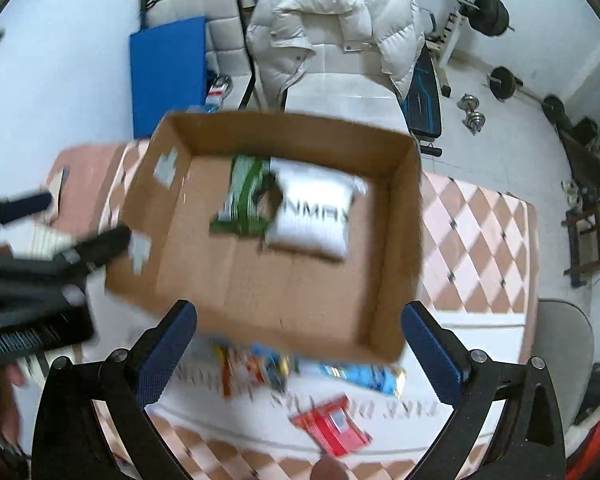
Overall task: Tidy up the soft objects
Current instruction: 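Grasp the blue wipe pack with the left gripper while the right grasps the red snack pack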
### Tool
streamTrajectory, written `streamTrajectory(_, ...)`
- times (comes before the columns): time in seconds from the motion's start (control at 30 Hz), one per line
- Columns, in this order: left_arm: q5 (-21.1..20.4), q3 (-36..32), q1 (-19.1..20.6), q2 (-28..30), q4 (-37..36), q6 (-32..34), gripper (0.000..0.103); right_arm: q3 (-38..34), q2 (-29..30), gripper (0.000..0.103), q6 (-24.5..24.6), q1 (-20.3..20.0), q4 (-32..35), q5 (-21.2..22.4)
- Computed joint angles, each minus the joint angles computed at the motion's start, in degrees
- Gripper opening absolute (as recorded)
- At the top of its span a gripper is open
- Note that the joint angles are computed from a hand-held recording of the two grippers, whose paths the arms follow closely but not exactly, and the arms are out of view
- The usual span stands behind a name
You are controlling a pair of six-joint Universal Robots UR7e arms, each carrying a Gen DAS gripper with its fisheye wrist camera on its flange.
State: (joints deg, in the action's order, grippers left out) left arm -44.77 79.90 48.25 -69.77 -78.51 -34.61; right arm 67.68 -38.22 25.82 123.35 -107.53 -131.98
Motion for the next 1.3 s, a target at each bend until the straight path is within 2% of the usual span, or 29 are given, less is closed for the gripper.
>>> streamTrajectory(0.1, -0.78, 6.19, -0.88, -4.9, 1.98, -4.83, 0.102, 7.7, -4.15, 0.103, 1.3, 1.32, 2.01, -1.28)
streamTrajectory(0.2, -2.77, 11.1, 0.13, -8.41, 8.91, -12.91, 0.102, 14.62, -7.16, 0.103, 2.95, 0.96, 4.05, -1.12)
streamTrajectory(0.33, -7.68, 16.8, 6.07, -11.85, 12.49, -18.85, 0.102, 25.8, -11.69, 0.103, 3.7, -2.52, 0.28, 5.19)
streamTrajectory(0.47, -9.99, 20.91, 11.87, -14.52, 9.53, -20.0, 0.102, 31.81, -13.17, 0.103, 5.9, -5.48, -2.88, 6.08)
streamTrajectory(0.63, -12.71, 24.18, 15.5, -16.61, 6.08, -19.06, 0.102, 34.24, -12.97, 0.103, 5.76, -7.53, -5.8, 7.49)
streamTrajectory(0.87, -13.29, 26.06, 17.87, -16.34, 3.77, -16.81, 0.102, 34.01, -10.83, 0.103, 4.48, -8.66, -5.89, 7.79)
streamTrajectory(1.13, -14.22, 27.68, 18.17, -14.99, 1.84, -14.47, 0.102, 33.44, -8.54, 0.103, 4.71, -10.24, -4.19, 7.33)
streamTrajectory(1.3, -14.71, 27.83, 18.41, -14.52, -0.13, -14.47, 0.093, 34.78, -8.84, 0.103, 5.26, -11.61, -5.86, 7.78)
